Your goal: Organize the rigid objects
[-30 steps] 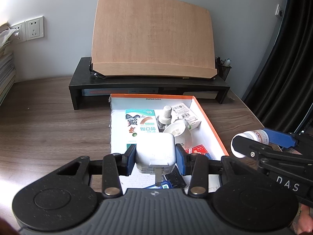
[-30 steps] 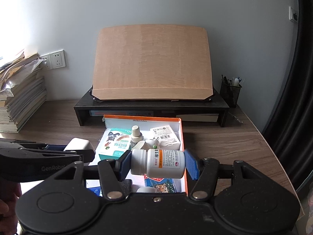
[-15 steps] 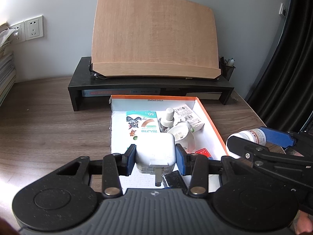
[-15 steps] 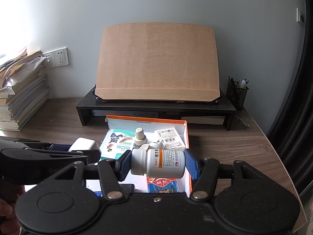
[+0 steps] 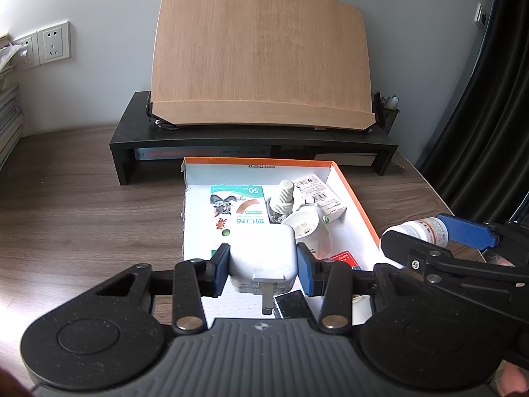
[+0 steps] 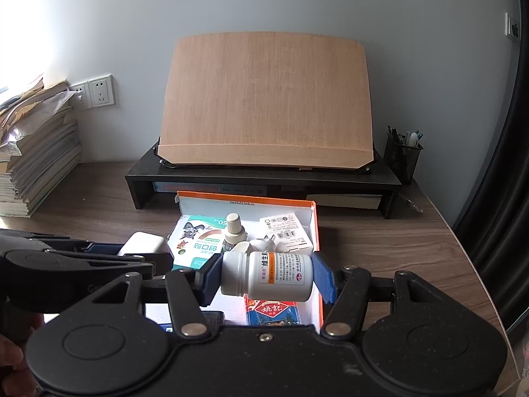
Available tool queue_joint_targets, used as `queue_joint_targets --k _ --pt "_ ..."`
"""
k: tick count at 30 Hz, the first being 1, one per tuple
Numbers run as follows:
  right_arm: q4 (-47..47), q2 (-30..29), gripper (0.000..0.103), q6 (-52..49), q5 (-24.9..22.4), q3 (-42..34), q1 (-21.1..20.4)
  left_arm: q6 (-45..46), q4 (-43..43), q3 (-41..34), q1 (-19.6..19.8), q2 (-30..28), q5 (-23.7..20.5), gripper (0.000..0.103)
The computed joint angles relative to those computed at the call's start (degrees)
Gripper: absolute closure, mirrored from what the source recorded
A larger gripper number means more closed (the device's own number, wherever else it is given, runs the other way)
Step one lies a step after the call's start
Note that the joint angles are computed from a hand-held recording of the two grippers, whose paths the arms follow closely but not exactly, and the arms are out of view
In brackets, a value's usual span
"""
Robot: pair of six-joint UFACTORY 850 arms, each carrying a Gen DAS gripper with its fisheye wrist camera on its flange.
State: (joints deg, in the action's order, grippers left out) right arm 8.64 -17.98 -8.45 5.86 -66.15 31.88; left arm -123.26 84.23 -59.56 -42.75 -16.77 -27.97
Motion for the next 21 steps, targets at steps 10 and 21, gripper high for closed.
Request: queue_joint_targets --k 10,21 --pt "-2.09 -0.57 0.033 2.03 -0.33 -0.37 -0.34 0.4 -0.64 -0.44 0.23 -0.75 0.48 0.061" --pt "-6.13 -1.48 0.033 5.74 -1.15 -1.36 -0.51 0.96 -1.36 -1.04 0.78 -1.47 1.28 0.061"
